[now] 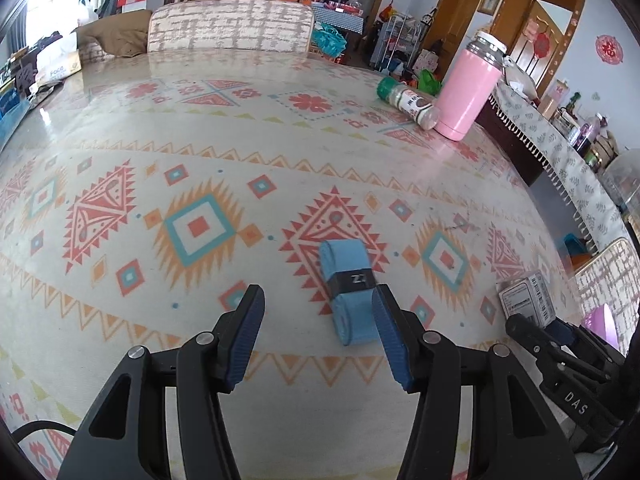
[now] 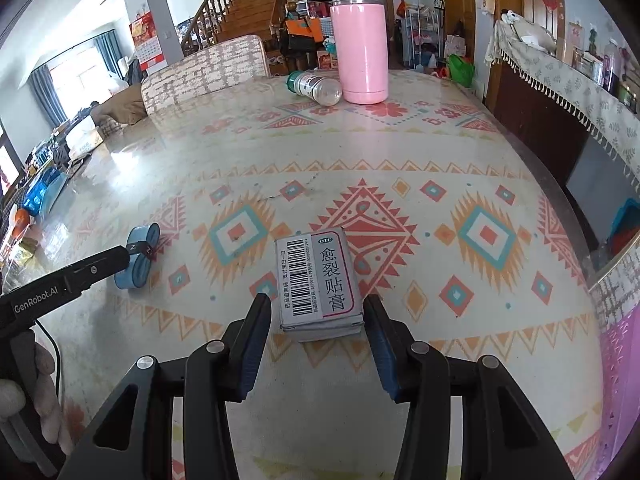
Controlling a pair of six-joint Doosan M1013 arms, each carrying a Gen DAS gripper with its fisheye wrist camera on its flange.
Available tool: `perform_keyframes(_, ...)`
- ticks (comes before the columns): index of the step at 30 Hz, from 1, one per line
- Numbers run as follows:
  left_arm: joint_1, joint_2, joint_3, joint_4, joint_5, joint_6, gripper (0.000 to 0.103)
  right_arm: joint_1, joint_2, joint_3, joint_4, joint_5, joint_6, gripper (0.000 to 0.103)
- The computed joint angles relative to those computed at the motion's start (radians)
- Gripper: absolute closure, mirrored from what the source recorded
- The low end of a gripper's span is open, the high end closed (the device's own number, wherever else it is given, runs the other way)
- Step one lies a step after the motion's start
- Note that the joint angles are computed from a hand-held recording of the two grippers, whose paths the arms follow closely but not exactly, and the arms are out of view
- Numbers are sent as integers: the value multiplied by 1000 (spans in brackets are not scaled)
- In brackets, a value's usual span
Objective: Collect trash
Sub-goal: 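Lift the blue packet and the medicine box off the table with both grippers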
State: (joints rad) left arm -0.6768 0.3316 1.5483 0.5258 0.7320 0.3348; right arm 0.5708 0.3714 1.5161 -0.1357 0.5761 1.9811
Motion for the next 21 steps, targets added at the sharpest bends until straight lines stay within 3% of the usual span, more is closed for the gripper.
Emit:
perform_keyframes(3, 3, 10, -18, -27, 5, 25, 48, 8, 0, 0, -55, 8, 40, 59)
perform_keyframes(11, -11, 66, -103, -36, 108, 104, 43, 3, -3, 5, -43, 4, 26, 61)
perform_keyframes(15, -9, 77, -119, -34, 119, 93, 43, -2, -6, 8, -24, 3, 21, 61)
perform_keyframes(16, -9, 79, -121, -26, 124, 82, 45, -5, -7, 9, -16, 3, 18, 62)
perform_keyframes(18, -14, 83, -125, 0, 141, 63, 62, -8, -8, 9, -4, 2, 13, 65)
perform_keyframes(20, -16, 84, -126, 3, 145, 72, 88, -13, -10, 11, 22, -2, -2, 65)
perform_keyframes(21, -15, 81, -124, -7, 140, 82, 88, -14, -10, 12, 28, -3, -6, 65)
